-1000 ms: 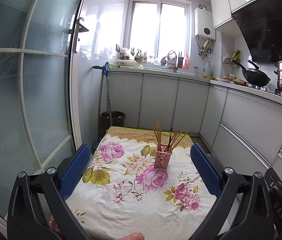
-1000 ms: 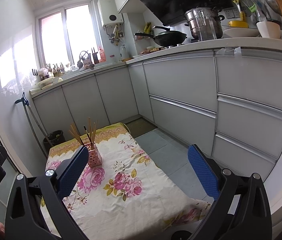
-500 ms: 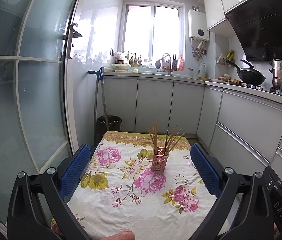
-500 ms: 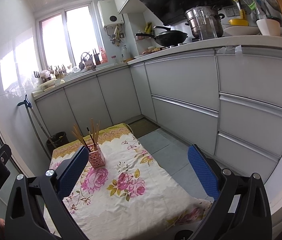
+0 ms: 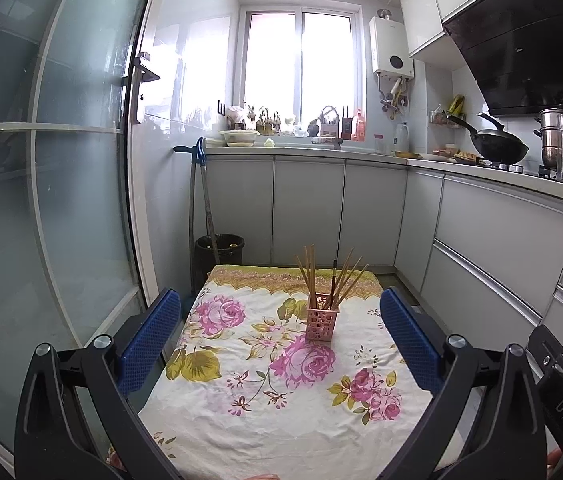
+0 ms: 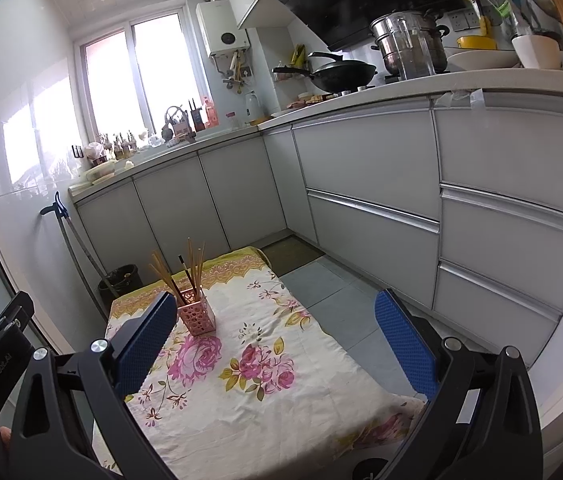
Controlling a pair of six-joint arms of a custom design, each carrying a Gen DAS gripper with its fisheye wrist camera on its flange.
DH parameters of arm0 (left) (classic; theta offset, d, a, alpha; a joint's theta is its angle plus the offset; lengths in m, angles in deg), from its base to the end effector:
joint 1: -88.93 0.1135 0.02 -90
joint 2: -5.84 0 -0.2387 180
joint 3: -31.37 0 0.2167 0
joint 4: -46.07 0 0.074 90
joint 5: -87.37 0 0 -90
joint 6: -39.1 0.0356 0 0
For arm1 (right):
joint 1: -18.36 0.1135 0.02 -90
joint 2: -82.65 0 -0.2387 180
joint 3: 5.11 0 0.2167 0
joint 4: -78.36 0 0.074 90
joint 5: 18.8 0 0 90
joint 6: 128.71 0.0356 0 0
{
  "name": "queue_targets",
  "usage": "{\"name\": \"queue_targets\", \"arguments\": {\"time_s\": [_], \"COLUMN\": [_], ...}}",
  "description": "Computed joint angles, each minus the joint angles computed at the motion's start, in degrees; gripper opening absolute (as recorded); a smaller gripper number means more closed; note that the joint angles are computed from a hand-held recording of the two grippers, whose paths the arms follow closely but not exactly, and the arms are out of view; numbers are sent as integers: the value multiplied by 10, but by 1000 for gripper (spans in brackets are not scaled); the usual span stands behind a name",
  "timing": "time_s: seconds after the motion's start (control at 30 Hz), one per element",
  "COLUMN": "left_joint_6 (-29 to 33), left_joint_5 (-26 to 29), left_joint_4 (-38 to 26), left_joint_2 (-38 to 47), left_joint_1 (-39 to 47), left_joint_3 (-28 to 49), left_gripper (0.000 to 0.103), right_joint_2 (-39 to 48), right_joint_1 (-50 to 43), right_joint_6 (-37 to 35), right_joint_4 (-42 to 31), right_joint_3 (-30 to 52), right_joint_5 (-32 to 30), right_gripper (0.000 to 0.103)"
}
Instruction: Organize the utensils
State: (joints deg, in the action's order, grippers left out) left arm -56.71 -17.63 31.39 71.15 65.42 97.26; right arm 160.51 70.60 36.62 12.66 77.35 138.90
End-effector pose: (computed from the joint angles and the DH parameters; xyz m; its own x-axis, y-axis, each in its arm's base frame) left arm 0.2257 -0.0881 0.3062 -0.2379 -0.0031 -0.9713 0.1317 0.9907 -0.0355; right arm 0.1657 0.1602 0.2876 -0.1611 0.3915 -0.9060 0.5120 0.8179 0.2624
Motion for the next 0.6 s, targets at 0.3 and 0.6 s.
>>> {"name": "queue_targets", "arguments": {"time_s": [0.3,0.6], "left_joint_6": [3,2], "left_joint_5": [2,16], "left_joint_4": [37,51], "left_joint_2": [-1,3], "left_joint_1": [4,13], "left_joint_3": [-16,-18], "left_gripper": [96,96], "right_joint_2": [15,15], "right_joint_1": [6,4], "right_joint_6": [13,10], "right_joint_4": [-23,-18], "right_joint_3": [16,15], "right_joint_5": [3,-3], "right_gripper": [97,97]}}
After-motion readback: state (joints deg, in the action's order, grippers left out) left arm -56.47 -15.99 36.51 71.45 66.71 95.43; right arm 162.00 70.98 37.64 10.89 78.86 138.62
